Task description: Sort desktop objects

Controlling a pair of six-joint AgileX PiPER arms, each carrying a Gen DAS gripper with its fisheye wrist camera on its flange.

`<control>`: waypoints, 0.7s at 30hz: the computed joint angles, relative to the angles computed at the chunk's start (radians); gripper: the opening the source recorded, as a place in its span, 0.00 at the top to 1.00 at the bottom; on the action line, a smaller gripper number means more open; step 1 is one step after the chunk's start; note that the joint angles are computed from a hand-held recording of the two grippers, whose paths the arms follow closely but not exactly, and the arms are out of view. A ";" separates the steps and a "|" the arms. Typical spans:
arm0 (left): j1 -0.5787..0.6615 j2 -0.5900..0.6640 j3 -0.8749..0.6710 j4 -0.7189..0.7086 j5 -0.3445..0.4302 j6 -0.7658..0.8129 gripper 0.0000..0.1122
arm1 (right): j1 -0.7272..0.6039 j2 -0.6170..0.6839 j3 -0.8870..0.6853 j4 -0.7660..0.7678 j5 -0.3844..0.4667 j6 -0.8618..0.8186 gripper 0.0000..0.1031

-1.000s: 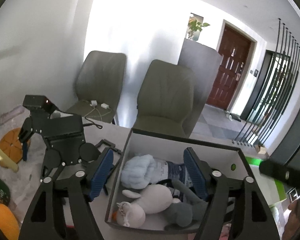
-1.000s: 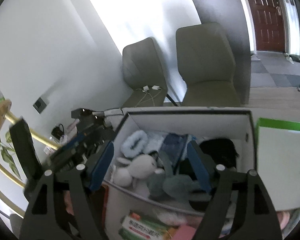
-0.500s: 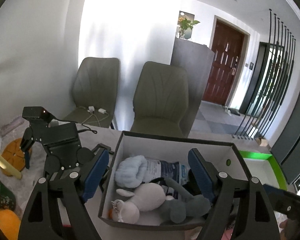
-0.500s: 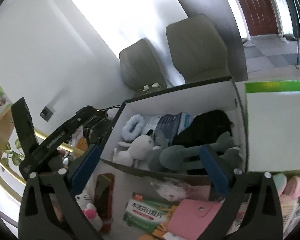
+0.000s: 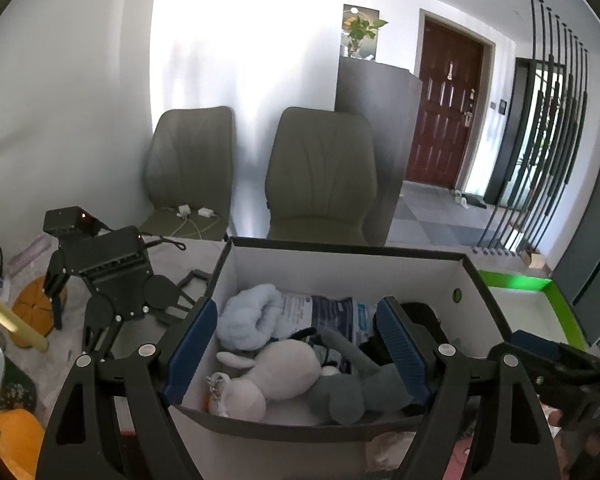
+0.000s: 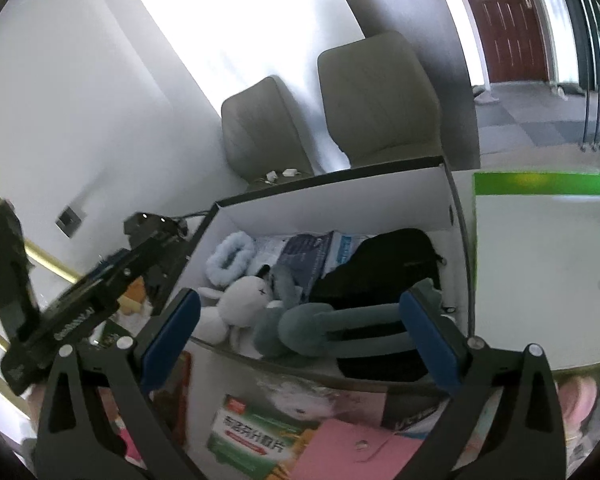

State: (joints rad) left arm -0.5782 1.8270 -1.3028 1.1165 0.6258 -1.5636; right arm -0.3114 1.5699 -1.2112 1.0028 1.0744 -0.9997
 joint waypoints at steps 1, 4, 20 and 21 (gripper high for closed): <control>-0.004 0.003 -0.004 -0.001 0.004 0.002 0.26 | 0.001 0.001 0.000 -0.001 -0.002 0.002 0.03; -0.009 0.012 -0.017 -0.015 0.009 0.021 0.26 | 0.008 -0.005 0.007 -0.012 -0.024 0.001 0.03; -0.012 0.021 -0.028 -0.027 0.033 0.036 0.26 | 0.039 -0.050 0.035 -0.054 -0.112 0.014 0.02; -0.011 0.020 -0.026 -0.027 0.033 0.035 0.26 | 0.040 -0.051 0.037 -0.055 -0.113 0.014 0.01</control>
State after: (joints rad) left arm -0.5895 1.8473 -1.3289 1.0899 0.6588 -1.5287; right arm -0.2716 1.5192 -1.1745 0.9480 0.9617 -0.9856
